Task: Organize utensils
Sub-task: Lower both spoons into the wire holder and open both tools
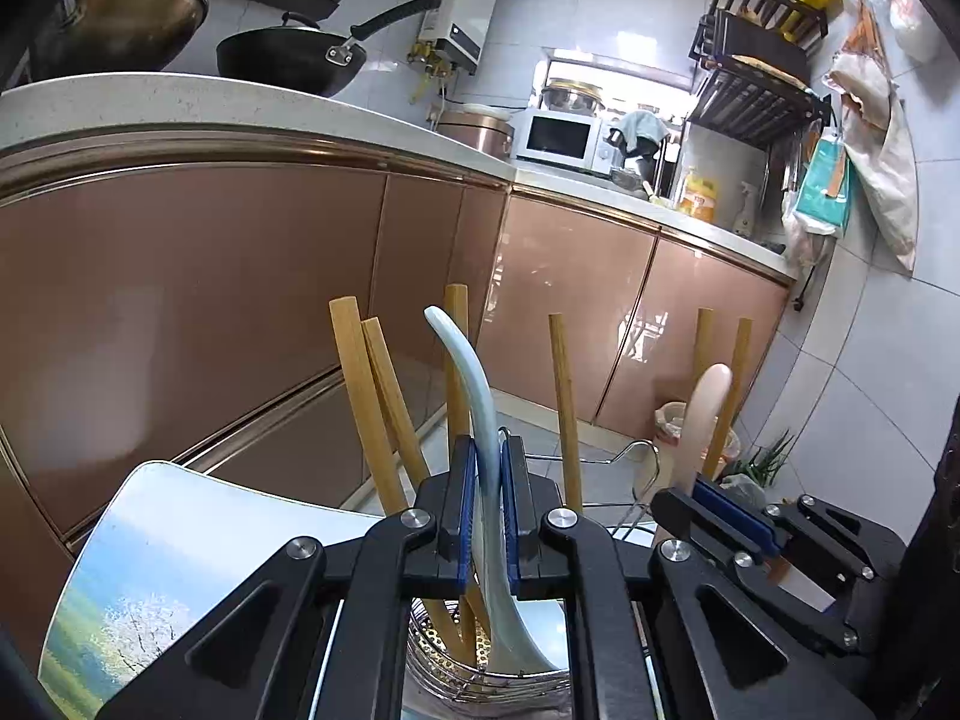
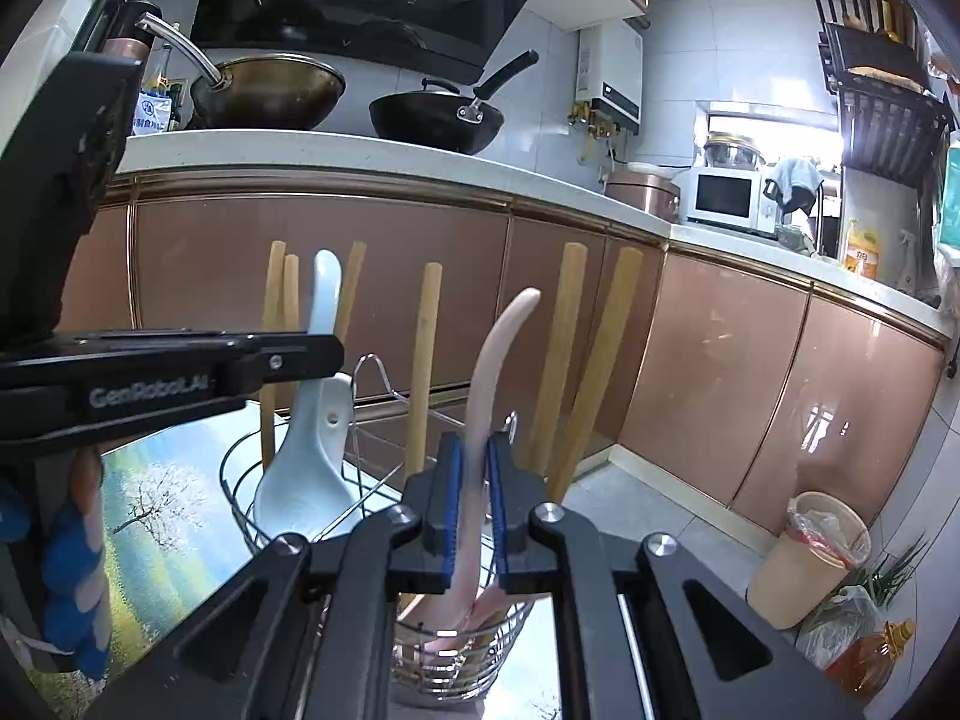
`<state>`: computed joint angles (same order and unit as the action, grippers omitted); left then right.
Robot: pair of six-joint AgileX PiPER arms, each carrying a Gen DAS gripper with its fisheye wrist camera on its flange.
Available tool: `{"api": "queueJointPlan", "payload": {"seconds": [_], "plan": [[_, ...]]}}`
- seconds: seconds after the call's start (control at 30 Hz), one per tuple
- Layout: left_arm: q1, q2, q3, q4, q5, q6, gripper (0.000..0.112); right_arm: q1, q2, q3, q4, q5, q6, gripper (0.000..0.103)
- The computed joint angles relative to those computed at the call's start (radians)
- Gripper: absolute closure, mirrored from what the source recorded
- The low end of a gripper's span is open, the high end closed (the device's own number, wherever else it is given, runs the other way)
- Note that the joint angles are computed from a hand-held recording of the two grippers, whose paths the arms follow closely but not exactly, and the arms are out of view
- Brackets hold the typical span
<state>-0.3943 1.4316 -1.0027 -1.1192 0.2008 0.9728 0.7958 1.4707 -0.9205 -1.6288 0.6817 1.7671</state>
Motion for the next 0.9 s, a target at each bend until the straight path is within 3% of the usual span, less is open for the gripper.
{"api": "queueJointPlan", "payload": {"seconds": [0.17, 0.37, 0.47, 0.57, 0.9], "plan": [[0.006, -0.011, 0.009, -0.008, 0.007, -0.004, 0.102, 0.003, -0.014, 0.011, 0.019, 0.004, -0.002, 0.093], [0.027, -0.026, 0.010, -0.046, 0.051, 0.026, 0.082, 0.020, -0.022, 0.009, 0.039, 0.021, -0.016, 0.092], [0.023, -0.048, 0.021, -0.070, 0.041, 0.050, 0.073, 0.028, -0.028, 0.002, 0.050, 0.028, -0.030, 0.086], [0.017, -0.056, 0.020, -0.037, 0.017, 0.018, 0.072, 0.030, -0.030, -0.005, 0.064, 0.030, -0.047, 0.082], [0.068, -0.010, -0.060, 0.069, 0.132, -0.136, 0.072, 0.035, -0.068, 0.032, 0.047, 0.041, 0.000, 0.082]]}}
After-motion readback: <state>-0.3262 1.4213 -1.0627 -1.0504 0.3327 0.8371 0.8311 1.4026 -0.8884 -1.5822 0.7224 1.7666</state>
